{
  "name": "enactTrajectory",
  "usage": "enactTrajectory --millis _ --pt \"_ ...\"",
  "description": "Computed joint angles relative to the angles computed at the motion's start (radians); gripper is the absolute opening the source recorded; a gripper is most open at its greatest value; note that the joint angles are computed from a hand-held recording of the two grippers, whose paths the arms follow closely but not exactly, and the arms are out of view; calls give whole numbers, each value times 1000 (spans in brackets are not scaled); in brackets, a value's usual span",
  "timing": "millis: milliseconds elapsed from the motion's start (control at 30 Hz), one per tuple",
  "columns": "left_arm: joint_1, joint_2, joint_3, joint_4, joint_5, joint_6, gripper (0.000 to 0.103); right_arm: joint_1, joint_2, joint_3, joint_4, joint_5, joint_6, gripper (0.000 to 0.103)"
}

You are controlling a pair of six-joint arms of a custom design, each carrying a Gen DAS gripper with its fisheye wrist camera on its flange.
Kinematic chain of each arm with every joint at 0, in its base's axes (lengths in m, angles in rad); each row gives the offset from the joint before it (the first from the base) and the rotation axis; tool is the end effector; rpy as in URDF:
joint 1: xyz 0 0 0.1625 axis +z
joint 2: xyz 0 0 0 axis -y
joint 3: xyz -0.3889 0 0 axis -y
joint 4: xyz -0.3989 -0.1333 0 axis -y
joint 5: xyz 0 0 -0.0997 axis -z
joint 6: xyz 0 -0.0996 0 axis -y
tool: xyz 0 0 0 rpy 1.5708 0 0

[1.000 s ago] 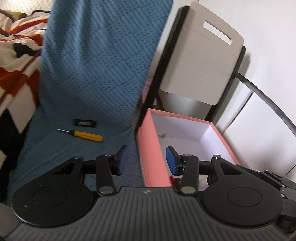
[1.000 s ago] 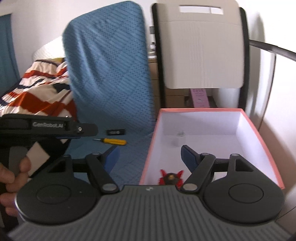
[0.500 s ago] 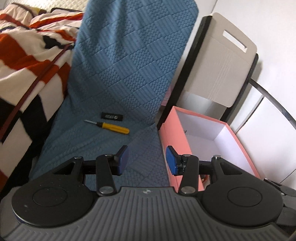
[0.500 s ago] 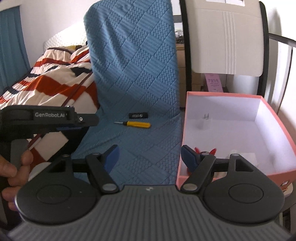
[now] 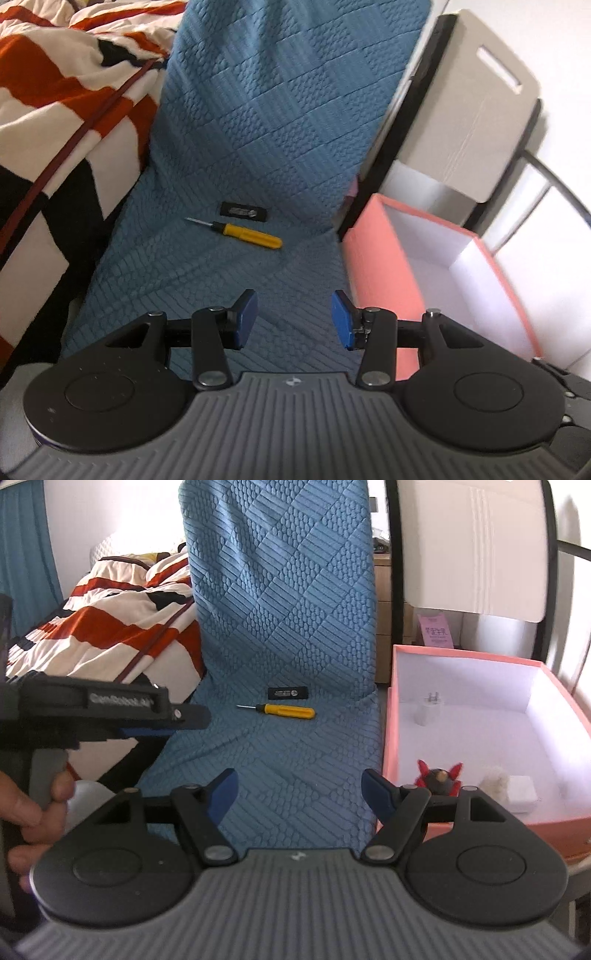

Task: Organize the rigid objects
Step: 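Withdraw both open tools from the box back toward the chair seat, then move left tool toward yellow screwdriver while right tool approaches black USB stick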

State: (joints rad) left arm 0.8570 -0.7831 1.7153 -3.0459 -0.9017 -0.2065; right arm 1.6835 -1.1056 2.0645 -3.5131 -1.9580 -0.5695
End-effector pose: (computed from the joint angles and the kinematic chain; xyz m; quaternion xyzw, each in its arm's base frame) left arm -0.2710 -0.6108 0.1012 0.1431 0.9029 -0.3674 0.1709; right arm 0.1553 -0.5215 0.2154 0.2038 -0.8456 0.4129 0.2701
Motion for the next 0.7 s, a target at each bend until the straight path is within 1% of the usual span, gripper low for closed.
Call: enactTrajectory --millis 100,167,200,267,300,400,500,567,600,633,700 --pt "52 32 -34 -32 -36 17 51 -1 43 -36 1 0 -33 75" --pt "86 63 -47 -96 -54 29 51 -1 72 -56 -9 4 -66 75" --pt "102 72 -52 -106 -69 16 51 -4 83 -67 -2 17 -76 75" --pt "132 77 -66 -80 -108 -19 50 -4 106 -91 10 22 -88 74" --pt "139 80 -74 -75 -112 -10 51 -6 115 -102 13 29 -95 74" --pt "151 100 -113 -64 -91 37 51 -11 152 -141 9 46 -117 74" --pt "176 110 -156 -28 -113 23 51 -25 187 -195 34 75 -134 74" --pt "188 124 -191 -3 -117 23 51 -33 211 -238 60 74 -135 74" --pt "194 131 -212 11 -121 21 51 -36 226 -265 71 68 -142 67" --pt "200 139 -231 25 -132 19 51 -36 245 -296 84 50 -145 67" --pt "215 160 -283 63 -151 5 50 -45 271 -355 116 52 -129 67"
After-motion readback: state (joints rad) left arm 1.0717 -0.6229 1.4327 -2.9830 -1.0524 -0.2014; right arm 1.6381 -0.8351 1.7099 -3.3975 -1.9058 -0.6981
